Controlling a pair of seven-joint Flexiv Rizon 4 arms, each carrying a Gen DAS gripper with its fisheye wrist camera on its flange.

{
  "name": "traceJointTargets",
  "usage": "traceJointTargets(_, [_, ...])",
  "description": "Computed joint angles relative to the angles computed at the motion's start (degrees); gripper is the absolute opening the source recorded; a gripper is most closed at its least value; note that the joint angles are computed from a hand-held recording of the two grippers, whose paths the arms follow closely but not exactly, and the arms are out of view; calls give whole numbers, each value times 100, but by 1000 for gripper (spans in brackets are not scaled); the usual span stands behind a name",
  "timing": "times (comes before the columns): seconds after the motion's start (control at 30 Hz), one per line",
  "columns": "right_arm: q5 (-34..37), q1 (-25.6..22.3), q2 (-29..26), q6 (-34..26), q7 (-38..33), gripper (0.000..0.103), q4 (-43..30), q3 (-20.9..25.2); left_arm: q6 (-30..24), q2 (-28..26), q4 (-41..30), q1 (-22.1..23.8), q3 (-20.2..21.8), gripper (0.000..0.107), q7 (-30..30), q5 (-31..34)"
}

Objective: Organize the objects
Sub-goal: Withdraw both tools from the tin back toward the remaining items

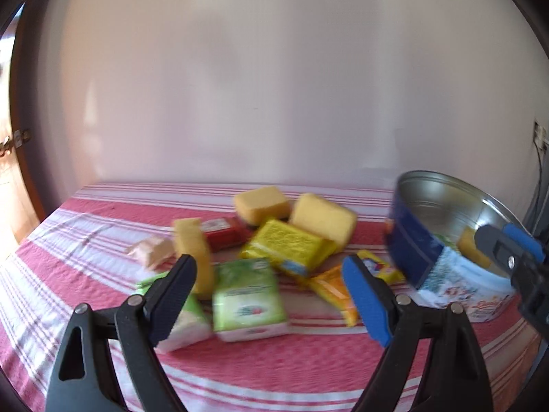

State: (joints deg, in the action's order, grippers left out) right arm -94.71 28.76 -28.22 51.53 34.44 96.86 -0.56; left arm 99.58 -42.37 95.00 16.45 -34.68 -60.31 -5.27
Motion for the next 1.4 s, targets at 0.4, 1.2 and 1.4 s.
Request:
traceJointTargets(0.4, [1582, 257, -967, 1058, -1786, 64, -1129, -184, -661, 103, -317, -223, 917, 88, 21, -621])
traceJointTargets(1.2, [3974, 770, -1404, 1612, -3211, 64, -1504, -769, -710, 38, -359, -288, 800, 88, 614, -1343])
traceJointTargets(1.4, [4734, 710, -1553, 999, -3792, 64, -1809, -584, -1064, -32, -864, -1042, 1704, 88, 296, -1371])
